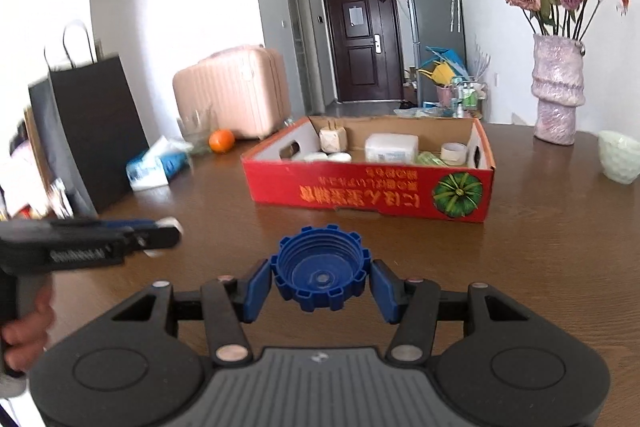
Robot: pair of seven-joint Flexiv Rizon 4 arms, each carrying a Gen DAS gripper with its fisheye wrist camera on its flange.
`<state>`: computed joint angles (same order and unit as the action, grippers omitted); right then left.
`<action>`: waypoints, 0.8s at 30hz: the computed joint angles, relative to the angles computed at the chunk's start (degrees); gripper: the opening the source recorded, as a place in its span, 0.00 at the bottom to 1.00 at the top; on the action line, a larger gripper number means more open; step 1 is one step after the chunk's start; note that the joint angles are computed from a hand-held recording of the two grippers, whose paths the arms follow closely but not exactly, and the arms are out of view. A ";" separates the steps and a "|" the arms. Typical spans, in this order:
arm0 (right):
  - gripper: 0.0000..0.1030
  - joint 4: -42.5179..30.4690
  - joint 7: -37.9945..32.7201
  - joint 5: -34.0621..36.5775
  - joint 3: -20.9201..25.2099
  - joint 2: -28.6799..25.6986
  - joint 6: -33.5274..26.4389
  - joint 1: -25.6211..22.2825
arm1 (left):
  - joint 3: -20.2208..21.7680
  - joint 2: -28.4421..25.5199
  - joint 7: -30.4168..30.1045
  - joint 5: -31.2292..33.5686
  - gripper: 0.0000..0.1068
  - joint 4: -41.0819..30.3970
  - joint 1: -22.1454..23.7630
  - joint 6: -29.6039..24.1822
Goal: Organize rigid objects
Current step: 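Carry the white lid and blue cap into the red box and open both tools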
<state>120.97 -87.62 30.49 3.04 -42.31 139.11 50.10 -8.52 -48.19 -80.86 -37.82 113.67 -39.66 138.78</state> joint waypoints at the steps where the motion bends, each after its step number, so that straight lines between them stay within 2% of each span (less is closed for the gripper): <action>1: 0.52 -0.40 -0.02 -0.59 -0.23 0.31 -0.29 -0.48 | -0.65 0.26 -1.15 2.73 0.38 -0.15 1.86 -0.56; 4: 0.52 -3.29 -2.06 -1.30 -2.69 0.97 -2.28 -0.72 | 0.20 0.29 -0.45 5.55 0.38 -3.47 3.83 -2.83; 6: 0.52 -6.06 -2.04 -3.58 -3.27 1.03 -4.65 -2.65 | 0.31 -0.34 0.16 7.67 0.37 -6.81 5.49 -4.98; 7: 0.52 -7.81 -1.30 -5.63 -3.14 0.84 -6.22 -4.31 | 0.29 -0.83 0.49 8.77 0.37 -8.84 6.51 -6.62; 12: 0.52 -19.54 7.16 -19.21 -0.86 -2.97 -16.21 -13.88 | 3.12 -5.40 4.43 6.44 0.38 -20.89 7.14 -15.06; 14: 0.52 -25.97 11.49 -25.46 1.13 -5.70 -21.61 -17.99 | 4.80 -7.91 5.56 4.76 0.38 -25.72 6.97 -18.59; 17: 0.52 -37.99 18.56 -35.63 9.12 -12.15 -30.84 -26.43 | 8.33 -11.35 5.37 -0.34 0.38 -32.47 5.82 -26.32; 18: 0.52 -42.39 20.29 -37.90 10.66 -14.56 -34.27 -27.75 | 9.73 -12.48 4.96 -0.79 0.38 -34.34 5.36 -27.87; 19: 0.52 -46.47 21.78 -39.29 10.42 -16.59 -37.44 -27.72 | 11.11 -13.55 4.56 -0.91 0.38 -35.99 4.92 -28.95; 22: 0.52 -57.61 26.19 -42.02 5.08 -21.93 -46.40 -24.78 | 13.78 -15.73 2.89 -0.25 0.38 -39.17 4.40 -31.37; 23: 0.52 -61.19 27.29 -42.80 3.75 -23.77 -49.16 -24.07 | 14.16 -16.35 1.98 0.16 0.41 -39.81 4.44 -31.12; 24: 0.53 -64.54 28.14 -43.52 2.57 -25.62 -51.39 -23.43 | 13.76 -16.98 0.96 1.01 0.60 -40.26 4.88 -30.22</action>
